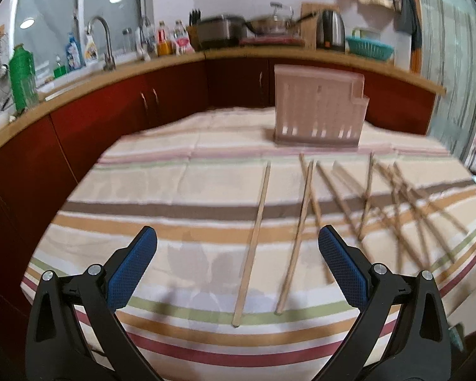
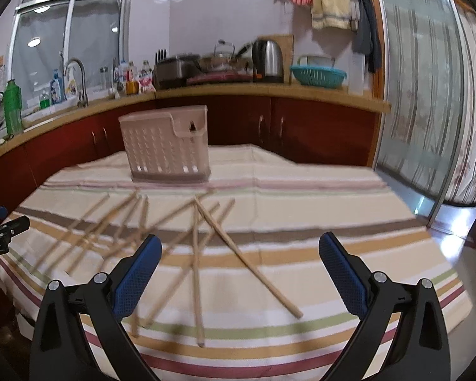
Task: Organize utensils
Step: 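Close the left tool on a wooden chopstick while the right tool grasps another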
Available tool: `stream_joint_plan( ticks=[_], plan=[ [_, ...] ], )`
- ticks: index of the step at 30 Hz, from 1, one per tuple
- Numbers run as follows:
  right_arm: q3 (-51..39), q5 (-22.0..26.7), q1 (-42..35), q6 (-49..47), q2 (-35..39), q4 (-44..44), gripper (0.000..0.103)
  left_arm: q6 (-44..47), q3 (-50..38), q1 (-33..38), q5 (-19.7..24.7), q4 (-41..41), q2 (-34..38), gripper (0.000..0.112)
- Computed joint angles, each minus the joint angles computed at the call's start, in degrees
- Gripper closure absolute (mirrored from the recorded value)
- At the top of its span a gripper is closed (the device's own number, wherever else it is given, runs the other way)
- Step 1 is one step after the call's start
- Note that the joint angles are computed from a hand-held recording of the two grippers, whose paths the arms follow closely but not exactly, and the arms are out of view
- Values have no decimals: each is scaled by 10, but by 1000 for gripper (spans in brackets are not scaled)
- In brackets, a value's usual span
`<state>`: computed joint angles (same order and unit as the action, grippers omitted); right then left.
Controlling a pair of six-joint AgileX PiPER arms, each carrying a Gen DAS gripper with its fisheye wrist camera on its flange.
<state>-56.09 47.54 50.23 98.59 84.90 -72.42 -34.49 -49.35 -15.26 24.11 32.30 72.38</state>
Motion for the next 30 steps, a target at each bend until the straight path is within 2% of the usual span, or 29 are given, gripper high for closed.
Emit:
stream_joint_plan(
  ticks=[3, 5, 7, 15, 19, 22, 24, 25, 27, 29, 30],
  plan=[
    [26, -30, -21, 29, 7, -13, 6, 57, 7, 26, -10, -53, 28, 17],
    [43, -51, -35, 48, 11, -22, 7, 110, 12, 46, -16, -106, 41, 29],
    [56, -72, -47, 63, 17, -29, 7, 149, 18, 60, -23, -145, 48, 34],
    [86, -113, -73, 116, 27, -70, 7, 272, 38, 90, -32, -268, 49, 47],
    [94, -125, -83, 126, 24, -77, 7, 266, 41, 88, -31, -263, 44, 53],
    [95, -138, -89, 122, 23, -77, 13, 256, 50, 81, -41, -253, 39, 60],
    [94, -154, -97, 106, 23, -66, 34, 269, 56, 76, -49, -263, 34, 69],
    [93, -164, -102, 91, 23, -53, 38, 293, 60, 78, -53, -287, 31, 74],
    [93, -171, -105, 84, 24, -46, 40, 292, 60, 75, -55, -283, 31, 75],
    [93, -172, -104, 85, 24, -47, 40, 312, 60, 76, -58, -300, 32, 89],
    [91, -171, -103, 80, 25, -43, 40, 333, 60, 78, -60, -319, 32, 91]
  ],
)
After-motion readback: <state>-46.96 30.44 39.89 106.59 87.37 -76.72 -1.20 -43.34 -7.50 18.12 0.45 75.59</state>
